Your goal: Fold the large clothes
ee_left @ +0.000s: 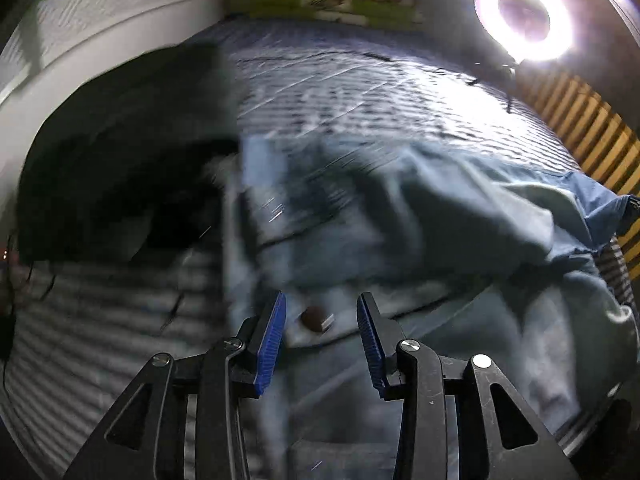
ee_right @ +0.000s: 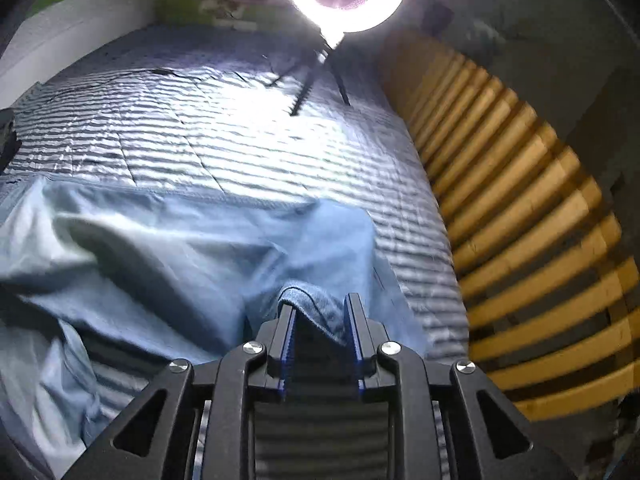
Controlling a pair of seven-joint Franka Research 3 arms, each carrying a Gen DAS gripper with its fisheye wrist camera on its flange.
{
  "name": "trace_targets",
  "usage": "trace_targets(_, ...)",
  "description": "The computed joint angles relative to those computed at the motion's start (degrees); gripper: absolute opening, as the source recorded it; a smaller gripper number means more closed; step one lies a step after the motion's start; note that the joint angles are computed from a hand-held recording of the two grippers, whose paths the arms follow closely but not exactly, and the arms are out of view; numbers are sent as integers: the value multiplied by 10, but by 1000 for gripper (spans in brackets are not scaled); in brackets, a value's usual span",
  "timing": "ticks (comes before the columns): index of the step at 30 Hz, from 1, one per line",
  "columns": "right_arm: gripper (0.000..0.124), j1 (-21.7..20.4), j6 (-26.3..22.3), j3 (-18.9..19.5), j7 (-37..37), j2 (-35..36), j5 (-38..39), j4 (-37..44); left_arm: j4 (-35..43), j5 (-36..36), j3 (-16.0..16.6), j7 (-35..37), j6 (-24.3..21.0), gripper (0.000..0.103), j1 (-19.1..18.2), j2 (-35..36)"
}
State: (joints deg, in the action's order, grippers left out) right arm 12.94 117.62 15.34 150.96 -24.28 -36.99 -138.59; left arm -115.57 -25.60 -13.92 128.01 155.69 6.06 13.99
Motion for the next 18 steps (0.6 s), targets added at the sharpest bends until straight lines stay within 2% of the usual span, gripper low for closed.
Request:
trace_targets(2, 20, -5, -42, 10, 4, 26, -10, 17, -23, -17, 3, 14, -1, 43, 14, -17)
trace_targets(4, 21, -1, -85, 8, 7, 32, -12, 17, -44, -50, 7, 43, -18, 51, 28, -39)
trace_targets(7, 22, 5, -126, -13, 1, -9, 19, -20, -76, -71, 28, 68, -35, 64, 28, -62)
trace_targets(8, 25, 5, -143, -16, 1, -32, 32, -36, -84, -72, 36, 67, -44, 70, 27, -66)
trace_targets(9, 34, 6, -153, -16, -1, -50, 42, -47, -87, -70, 43, 61, -57, 73, 25, -65)
trace_targets(10, 42, 7, -162, -16, -3, -69, 53, -59, -90, -69, 48, 63, -73, 73, 24, -64)
trace_targets(14, 42, 24, -204, 9, 3, -155, 110, -96, -124, -59, 60, 58, -60, 73, 17, -75)
trace_targets(18, 43, 53, -225, 49, 20, -234, 156, -107, -151, -102, 65, 92, -80, 73, 19, -94)
